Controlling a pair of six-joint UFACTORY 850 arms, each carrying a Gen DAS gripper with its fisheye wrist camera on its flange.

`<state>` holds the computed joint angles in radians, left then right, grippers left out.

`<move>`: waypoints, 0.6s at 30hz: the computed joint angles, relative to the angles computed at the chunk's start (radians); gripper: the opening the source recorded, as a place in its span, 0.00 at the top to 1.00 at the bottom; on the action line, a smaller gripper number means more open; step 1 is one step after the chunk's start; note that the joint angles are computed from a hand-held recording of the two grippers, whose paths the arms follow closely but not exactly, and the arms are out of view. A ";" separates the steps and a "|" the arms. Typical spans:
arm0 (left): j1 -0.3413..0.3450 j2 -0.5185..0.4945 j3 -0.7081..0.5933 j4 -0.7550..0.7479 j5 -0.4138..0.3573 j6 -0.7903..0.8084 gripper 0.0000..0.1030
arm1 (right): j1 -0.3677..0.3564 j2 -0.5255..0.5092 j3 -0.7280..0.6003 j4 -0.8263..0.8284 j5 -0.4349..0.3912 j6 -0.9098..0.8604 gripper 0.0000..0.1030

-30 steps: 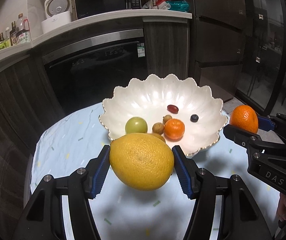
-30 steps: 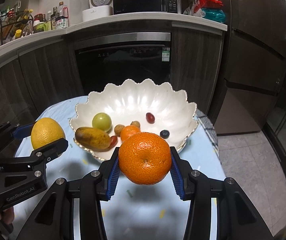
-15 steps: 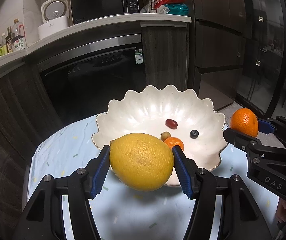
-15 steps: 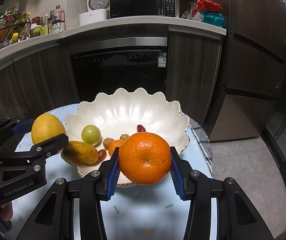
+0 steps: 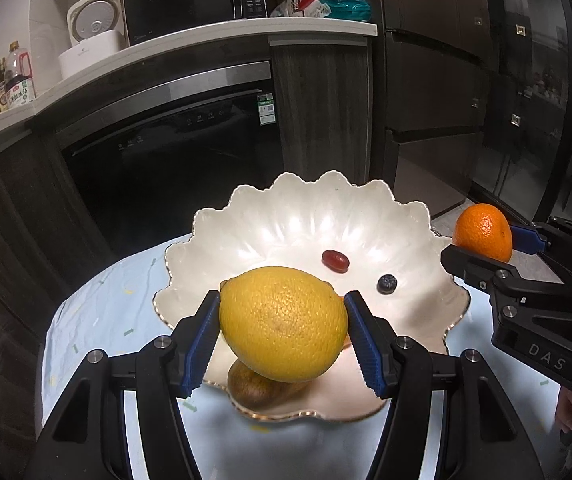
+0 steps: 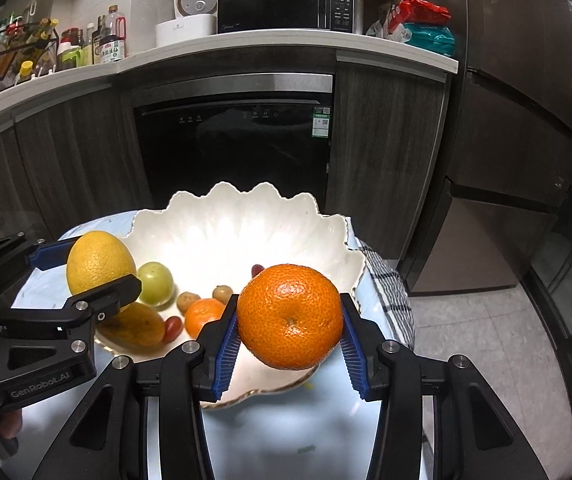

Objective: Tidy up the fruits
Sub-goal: 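Carry the grapefruit and tangerine up over the white bowl with both tools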

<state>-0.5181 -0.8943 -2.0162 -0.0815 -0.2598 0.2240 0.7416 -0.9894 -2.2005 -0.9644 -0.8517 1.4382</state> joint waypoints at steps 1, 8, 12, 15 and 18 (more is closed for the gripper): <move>-0.001 -0.009 -0.013 0.004 -0.006 -0.004 0.41 | -0.005 -0.002 -0.003 0.004 0.005 -0.007 0.55; -0.005 -0.094 -0.147 0.042 -0.069 -0.040 0.41 | -0.030 -0.035 -0.058 0.027 0.015 -0.069 0.55; -0.005 -0.137 -0.214 0.046 -0.103 -0.051 0.41 | -0.048 -0.062 -0.095 0.065 0.024 -0.104 0.55; -0.006 -0.175 -0.275 0.052 -0.137 -0.061 0.41 | -0.056 -0.075 -0.110 0.077 0.032 -0.115 0.55; -0.007 -0.206 -0.327 0.057 -0.164 -0.065 0.41 | -0.062 -0.092 -0.138 0.089 0.033 -0.130 0.55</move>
